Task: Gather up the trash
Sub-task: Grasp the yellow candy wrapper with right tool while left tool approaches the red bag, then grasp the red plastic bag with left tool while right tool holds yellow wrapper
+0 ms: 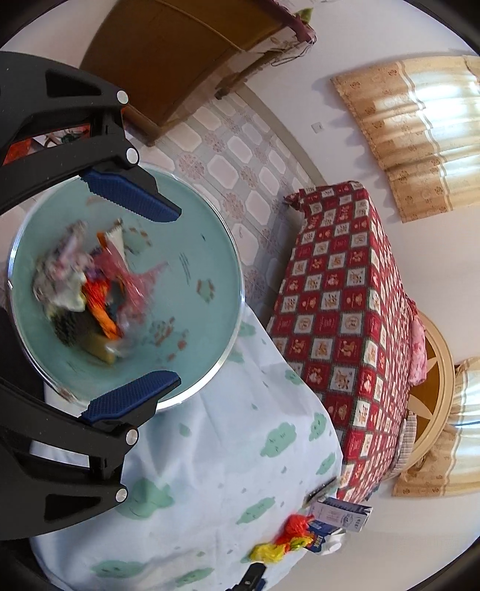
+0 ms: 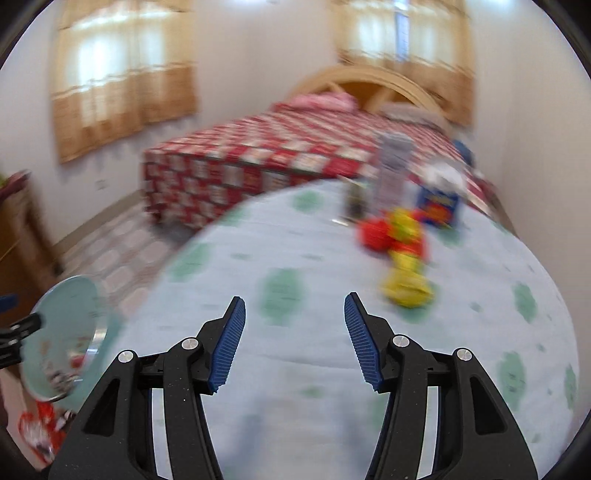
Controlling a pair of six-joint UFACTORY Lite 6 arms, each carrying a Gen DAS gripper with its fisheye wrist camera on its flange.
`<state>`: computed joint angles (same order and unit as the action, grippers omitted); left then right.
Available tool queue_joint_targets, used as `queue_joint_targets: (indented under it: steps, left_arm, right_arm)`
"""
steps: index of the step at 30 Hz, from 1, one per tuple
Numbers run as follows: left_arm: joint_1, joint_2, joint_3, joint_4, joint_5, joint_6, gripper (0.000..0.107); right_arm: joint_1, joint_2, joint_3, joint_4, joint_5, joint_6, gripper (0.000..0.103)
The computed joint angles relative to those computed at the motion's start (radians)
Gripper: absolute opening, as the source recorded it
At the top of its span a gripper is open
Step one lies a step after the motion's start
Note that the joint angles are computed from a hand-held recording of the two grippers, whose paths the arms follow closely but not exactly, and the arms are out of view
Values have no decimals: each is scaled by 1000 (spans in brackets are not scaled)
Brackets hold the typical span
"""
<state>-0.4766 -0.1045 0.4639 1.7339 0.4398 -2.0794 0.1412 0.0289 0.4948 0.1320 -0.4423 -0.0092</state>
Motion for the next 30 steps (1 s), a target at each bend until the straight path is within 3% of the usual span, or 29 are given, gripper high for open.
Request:
queue_joint_targets:
  steps: [5,10,11,12,13,17,21,25,30]
  left_arm:
    - [-46,135,134,-11,-1,-14,82]
    - [-81,243,274,-80,-1,55,87]
    - [-89,265,302,-98,-3,78,87]
    - [-96,284,325,-114,-3,98,87]
    - [-106,303,352,-140,1,126,87]
    - [-143,378,466,-218,12,215,87]
    - [-190,511,654,-354,17,369,87]
    - [-247,667,890,-508,42,553,87]
    - [-319,966,1369,-759,122,876,87]
  right_arm:
    - [-197,175,167,-129,74,96,56]
    - [-271,361,354,-288,106,196,55]
    - [-282,386,381,-335,115,230,49]
    - [-296,414,410,-424,134,306,30]
    - [-316,427,428,-500,137,367,20]
    - [-372,379,362,-604,78,424,10]
    - [-491,259,229,-705,-14,468,10]
    - [-554,222,214,-716,-20,465,10]
    - [-678,267,278,-831,-18,562,10]
